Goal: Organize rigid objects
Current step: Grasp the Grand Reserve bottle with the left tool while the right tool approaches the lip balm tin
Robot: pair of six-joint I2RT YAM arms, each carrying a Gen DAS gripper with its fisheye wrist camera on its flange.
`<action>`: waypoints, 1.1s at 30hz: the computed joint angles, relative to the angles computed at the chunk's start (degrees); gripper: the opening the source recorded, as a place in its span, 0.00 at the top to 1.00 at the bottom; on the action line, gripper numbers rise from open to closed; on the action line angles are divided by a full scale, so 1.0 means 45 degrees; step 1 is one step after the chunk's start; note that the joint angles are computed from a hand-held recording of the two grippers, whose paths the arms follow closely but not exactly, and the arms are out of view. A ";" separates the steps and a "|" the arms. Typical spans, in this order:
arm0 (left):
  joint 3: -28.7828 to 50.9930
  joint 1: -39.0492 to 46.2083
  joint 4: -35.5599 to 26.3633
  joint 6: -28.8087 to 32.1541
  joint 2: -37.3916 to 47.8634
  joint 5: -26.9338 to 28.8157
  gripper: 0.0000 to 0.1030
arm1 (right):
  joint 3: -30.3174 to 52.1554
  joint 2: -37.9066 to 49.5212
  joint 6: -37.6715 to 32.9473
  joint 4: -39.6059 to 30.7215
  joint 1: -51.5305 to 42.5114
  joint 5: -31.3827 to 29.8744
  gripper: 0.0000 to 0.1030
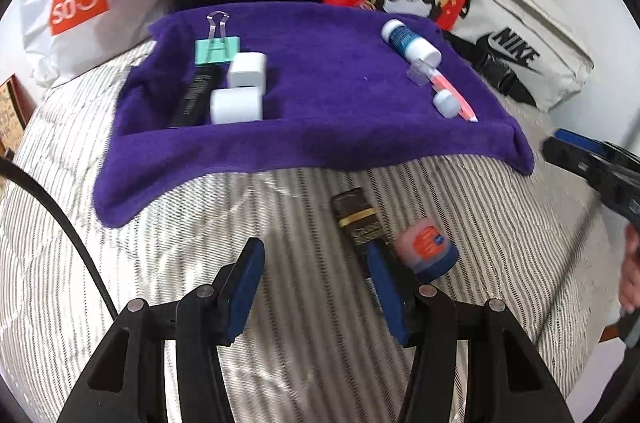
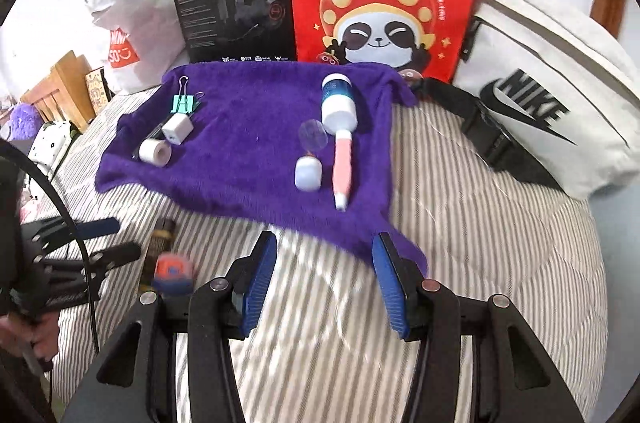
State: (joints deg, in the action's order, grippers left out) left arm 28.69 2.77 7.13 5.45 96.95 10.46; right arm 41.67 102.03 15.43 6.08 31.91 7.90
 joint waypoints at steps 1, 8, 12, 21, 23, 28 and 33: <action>0.0022 -0.0286 0.0093 -0.0134 0.0099 -0.0318 0.50 | -0.0358 -0.0326 0.0016 0.0018 -0.0027 -0.0060 0.51; 0.0434 -0.1829 0.0058 -0.1022 0.0627 -0.1587 0.49 | -0.1922 -0.1734 0.0245 0.0423 -0.0462 -0.0719 0.51; 0.0246 -0.2733 0.0328 -0.1095 0.0631 -0.3031 0.47 | -0.2401 -0.1818 0.0542 0.0963 -0.0704 -0.1223 0.51; -0.0318 -0.1586 0.0932 -0.0769 0.0363 -0.2480 0.46 | -0.2751 -0.1144 0.0768 0.1747 -0.0672 -0.1704 0.51; -0.0290 -0.1719 0.1186 -0.0690 0.0507 -0.2402 0.58 | -0.2636 -0.0910 0.0820 0.1725 -0.0583 -0.1675 0.51; -0.0447 -0.2004 0.1512 -0.0436 0.0451 -0.2339 0.78 | -0.2612 -0.0740 0.0885 0.1796 -0.0413 -0.1628 0.51; -0.0193 -0.1790 0.1483 -0.0542 0.0649 -0.1972 0.78 | -0.2472 -0.0492 0.1007 0.1737 -0.0186 -0.1618 0.51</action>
State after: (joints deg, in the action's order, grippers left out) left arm 27.82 -5.28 13.81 3.01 99.88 1.58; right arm 30.54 99.82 19.97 13.90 31.07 0.62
